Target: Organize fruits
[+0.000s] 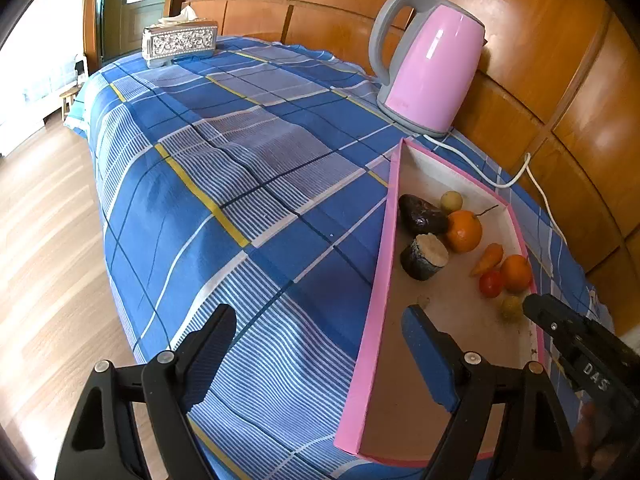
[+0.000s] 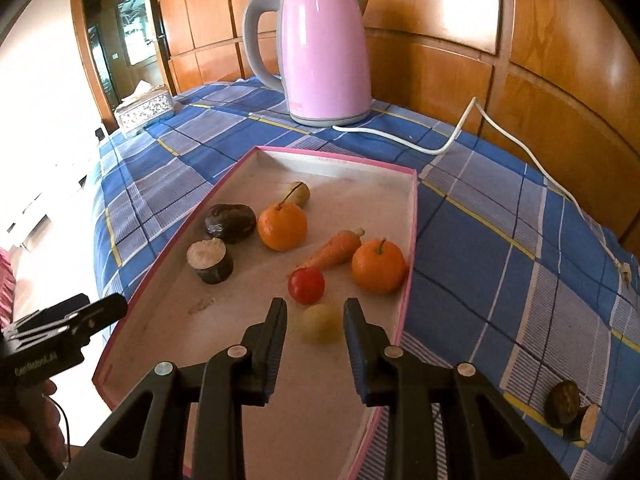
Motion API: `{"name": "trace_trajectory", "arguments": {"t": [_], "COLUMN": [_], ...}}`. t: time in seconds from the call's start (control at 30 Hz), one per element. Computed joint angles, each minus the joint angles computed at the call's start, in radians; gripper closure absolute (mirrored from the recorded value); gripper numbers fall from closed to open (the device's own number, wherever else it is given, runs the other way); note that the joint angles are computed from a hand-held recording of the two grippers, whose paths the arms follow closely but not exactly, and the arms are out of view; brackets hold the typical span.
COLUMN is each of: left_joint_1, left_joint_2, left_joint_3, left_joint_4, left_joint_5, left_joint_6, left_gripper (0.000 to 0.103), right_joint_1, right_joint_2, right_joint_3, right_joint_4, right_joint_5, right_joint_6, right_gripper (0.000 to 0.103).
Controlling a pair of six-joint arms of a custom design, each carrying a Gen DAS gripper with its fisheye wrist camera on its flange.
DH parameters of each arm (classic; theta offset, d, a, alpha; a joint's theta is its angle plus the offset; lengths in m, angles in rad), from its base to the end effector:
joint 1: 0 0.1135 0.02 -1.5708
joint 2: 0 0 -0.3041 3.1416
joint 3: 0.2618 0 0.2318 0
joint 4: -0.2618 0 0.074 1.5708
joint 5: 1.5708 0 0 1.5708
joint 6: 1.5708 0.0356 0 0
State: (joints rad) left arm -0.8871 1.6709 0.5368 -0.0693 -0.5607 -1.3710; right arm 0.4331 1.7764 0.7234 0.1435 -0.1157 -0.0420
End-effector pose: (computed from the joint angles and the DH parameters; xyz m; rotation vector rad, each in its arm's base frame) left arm 0.1643 -0.1717 0.1414 -0.7236 2.3779 -0.1114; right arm 0.2817 0.1348 0.1600 -0.6359 2.4156 0.3084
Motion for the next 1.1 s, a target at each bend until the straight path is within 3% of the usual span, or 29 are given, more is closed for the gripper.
{"name": "trace_trajectory", "arguments": {"t": [0.3, 0.5, 0.8, 0.97, 1.1], "left_joint_1": [-0.005, -0.019, -0.044, -0.062, -0.078], "left_joint_2": [0.002, 0.000, 0.011, 0.014, 0.026], "left_joint_3": [0.005, 0.015, 0.039, 0.085, 0.155], "left_joint_4": [0.002, -0.002, 0.024, 0.031, 0.039], "left_joint_5": [0.001, -0.006, -0.012, -0.021, -0.002], "left_joint_6": [0.009, 0.019, 0.084, 0.159, 0.284], "left_gripper": [0.017, 0.017, 0.017, 0.017, 0.017], "right_joint_1": [-0.066, -0.193, -0.632, -0.932, -1.075], "right_joint_2": [-0.096, -0.182, -0.250, -0.116, 0.006], "right_joint_3": [-0.103, -0.187, -0.262, -0.248, -0.203], "right_joint_4": [0.051, 0.084, 0.096, 0.175, 0.228], "right_joint_5": [-0.009, 0.006, 0.008, 0.060, 0.123], "right_joint_6": [0.027, 0.035, 0.006, 0.003, 0.063], "right_gripper": [0.071, 0.068, 0.068, 0.068, 0.067]}}
